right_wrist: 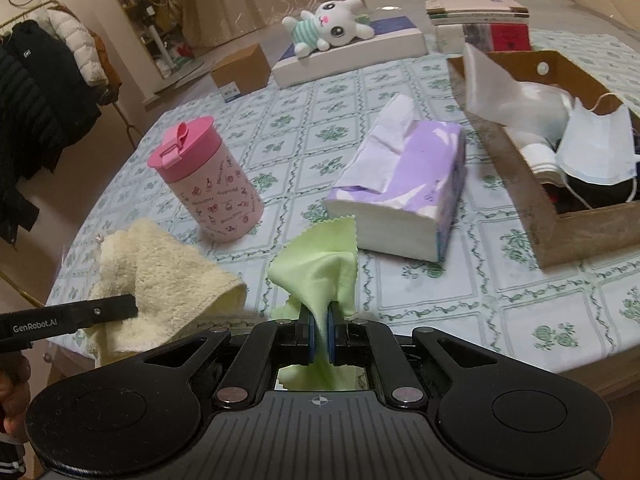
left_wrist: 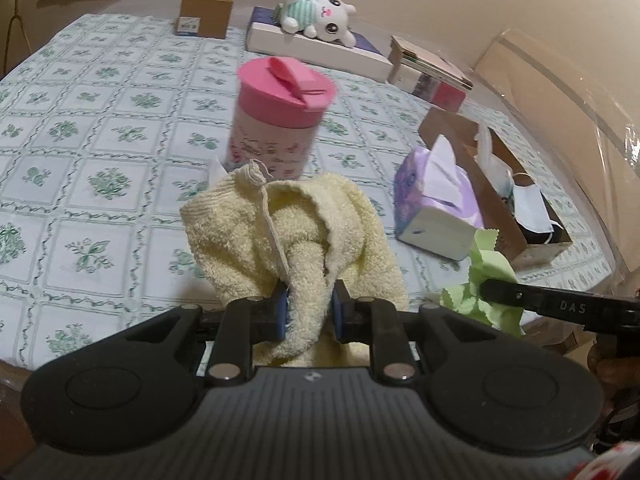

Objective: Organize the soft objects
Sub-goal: 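Lift and carry the towel and green cloth over the cardboard tray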

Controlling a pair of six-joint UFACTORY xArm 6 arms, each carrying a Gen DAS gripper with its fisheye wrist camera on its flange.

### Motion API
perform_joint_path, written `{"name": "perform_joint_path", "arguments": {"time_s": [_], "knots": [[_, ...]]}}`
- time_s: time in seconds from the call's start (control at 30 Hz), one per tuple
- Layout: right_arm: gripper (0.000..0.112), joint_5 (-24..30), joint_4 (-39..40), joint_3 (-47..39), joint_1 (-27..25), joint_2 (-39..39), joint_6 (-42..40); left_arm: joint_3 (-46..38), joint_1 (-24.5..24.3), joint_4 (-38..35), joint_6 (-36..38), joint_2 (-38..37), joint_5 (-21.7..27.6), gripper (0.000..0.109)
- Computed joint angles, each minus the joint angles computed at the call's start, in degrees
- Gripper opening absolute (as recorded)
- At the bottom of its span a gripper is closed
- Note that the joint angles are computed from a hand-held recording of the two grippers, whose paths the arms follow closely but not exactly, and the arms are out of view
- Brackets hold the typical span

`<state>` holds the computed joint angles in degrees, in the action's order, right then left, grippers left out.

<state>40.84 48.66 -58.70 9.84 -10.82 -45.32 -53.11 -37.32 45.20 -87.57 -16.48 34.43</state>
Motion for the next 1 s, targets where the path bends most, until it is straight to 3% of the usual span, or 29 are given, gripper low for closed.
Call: {"name": "perform_joint_path", "arguments": {"time_s": [0.6,1.0], "knots": [[0.006,-0.7,2.0,1.7,-5.7,-2.8,-1.1,-10.2,-3.0,-0.1,3.4,9.5,-2.1,0.019],[0.006,-1.6,2.4,1.9,-10.8,-4.4,-0.5,-20.2,-4.1,-2.2,10.3,17.8,-5.1,0.019]]}}
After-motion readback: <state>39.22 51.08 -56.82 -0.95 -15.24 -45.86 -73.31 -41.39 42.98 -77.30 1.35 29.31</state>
